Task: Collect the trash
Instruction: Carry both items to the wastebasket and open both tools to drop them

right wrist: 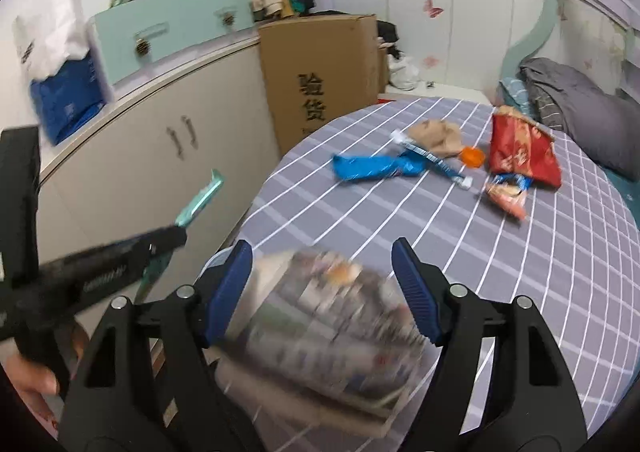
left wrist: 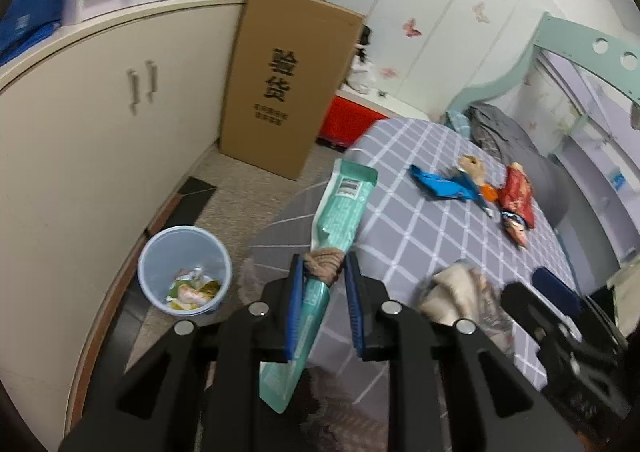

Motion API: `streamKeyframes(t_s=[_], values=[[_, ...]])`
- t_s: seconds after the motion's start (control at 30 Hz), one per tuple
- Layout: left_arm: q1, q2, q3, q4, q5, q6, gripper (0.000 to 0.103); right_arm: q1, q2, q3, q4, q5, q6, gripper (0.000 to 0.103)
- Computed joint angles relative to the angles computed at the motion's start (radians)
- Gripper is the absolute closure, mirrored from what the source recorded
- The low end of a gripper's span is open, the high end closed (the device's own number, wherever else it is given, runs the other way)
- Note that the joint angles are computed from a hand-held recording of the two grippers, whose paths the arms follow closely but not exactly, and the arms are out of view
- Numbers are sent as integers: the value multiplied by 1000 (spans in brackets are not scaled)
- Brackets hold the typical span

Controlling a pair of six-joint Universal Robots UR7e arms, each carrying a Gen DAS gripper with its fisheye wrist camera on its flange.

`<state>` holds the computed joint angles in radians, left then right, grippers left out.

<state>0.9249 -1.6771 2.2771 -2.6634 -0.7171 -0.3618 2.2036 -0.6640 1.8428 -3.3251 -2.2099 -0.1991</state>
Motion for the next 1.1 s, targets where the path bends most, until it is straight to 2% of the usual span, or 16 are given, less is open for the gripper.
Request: streamKeyframes(t_s=[0.17,0.23,0.3,0.4,0.47,0.53,0.57,0.63,0.7,0.87,0.93,1.0,1.03,1.1], values=[[13,-67,14,92,26,-64,83,29,16,12,57,26,-27,28],[13,-82,19,116,19,-79,83,44,54,-14,66,-36,-58,28],[5,-88,23,130,13,-91,83,53,105,-49,19,-115,-117,28],[-6,-94,31,136,-2,-88,83,50,133,-82,40,-182,-122,29],[-9,-92,31,140,1,-84,83,57,121,-58,3,-160,-148,29],[-5,-89,29,137,0,-88,83,58,83,-21,25,-89,-119,28],[1,-87,28,131,-5,-86,83,59,79,-14,21,-79,-120,26],[9,-84,26,125,-9,-82,83,69,105,-20,-25,-120,-167,21],[12,-80,25,127,-14,-80,83,67,136,-44,-45,-174,-196,20],[12,-79,27,128,-18,-70,83,33,120,-49,-83,-176,-134,21],[15,-74,24,123,-22,-68,83,22,114,-61,-58,-177,-127,31],[17,-68,23,115,-24,-63,83,12,115,-76,-30,-177,-114,67],[17,-67,23,112,-26,-59,83,7,122,-89,-28,-188,-121,67],[19,-68,22,106,-31,-48,83,-3,103,-82,-8,-138,-108,76]])
